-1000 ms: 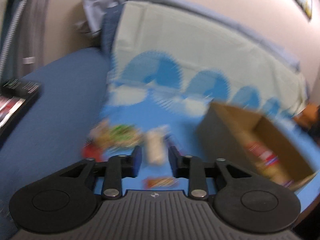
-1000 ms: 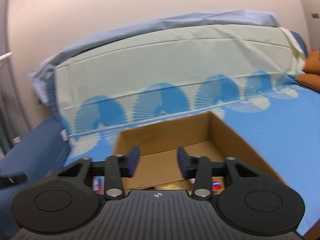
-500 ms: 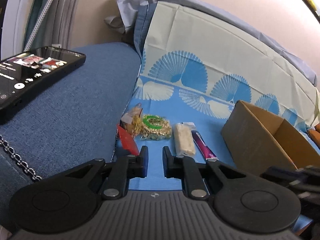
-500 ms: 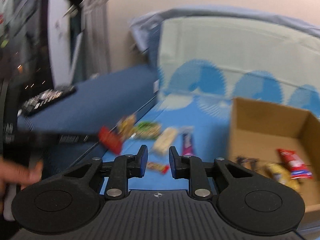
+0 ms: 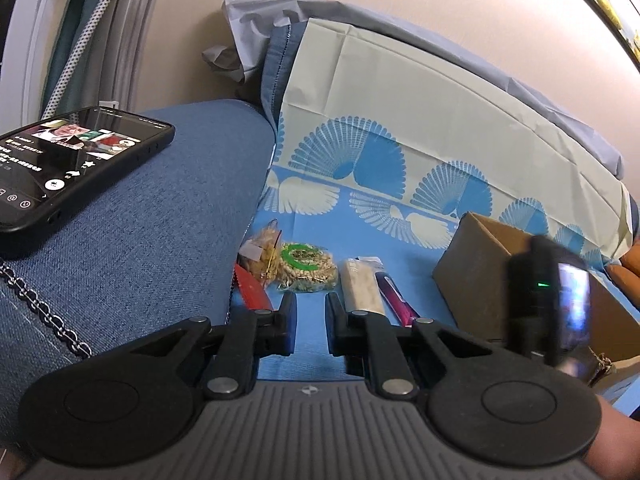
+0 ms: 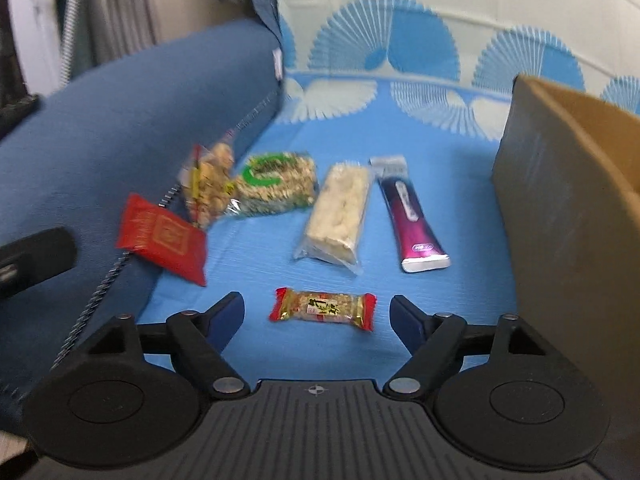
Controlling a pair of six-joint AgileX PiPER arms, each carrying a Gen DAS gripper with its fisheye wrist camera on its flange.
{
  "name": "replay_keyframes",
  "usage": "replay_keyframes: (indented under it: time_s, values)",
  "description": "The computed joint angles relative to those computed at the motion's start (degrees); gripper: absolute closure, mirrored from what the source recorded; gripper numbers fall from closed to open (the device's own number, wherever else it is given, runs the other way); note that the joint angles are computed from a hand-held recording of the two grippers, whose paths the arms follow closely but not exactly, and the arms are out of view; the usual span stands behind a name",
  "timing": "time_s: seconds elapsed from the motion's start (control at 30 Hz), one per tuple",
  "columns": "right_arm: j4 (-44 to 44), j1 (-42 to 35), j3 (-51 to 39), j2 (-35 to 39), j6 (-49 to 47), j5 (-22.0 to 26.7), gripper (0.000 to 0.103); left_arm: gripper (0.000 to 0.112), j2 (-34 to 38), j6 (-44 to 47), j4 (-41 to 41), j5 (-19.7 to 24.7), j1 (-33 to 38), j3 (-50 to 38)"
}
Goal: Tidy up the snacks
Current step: 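Grasp the red pouch with the left tool while the right tool grasps the peanut candy bar, then lift the red pouch with the left tool while the right tool lifts the peanut candy bar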
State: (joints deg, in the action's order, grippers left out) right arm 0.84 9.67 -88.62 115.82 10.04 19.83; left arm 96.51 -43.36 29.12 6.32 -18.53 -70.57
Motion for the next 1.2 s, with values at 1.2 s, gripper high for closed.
replay_keyframes:
  time_s: [1.2]
  values:
    - [54.4, -13.3, 29.0, -22.0, -70.0, 6.2, 0.05, 0.067, 31.9, -18.5, 30.5, 44.0, -13.3, -39.6]
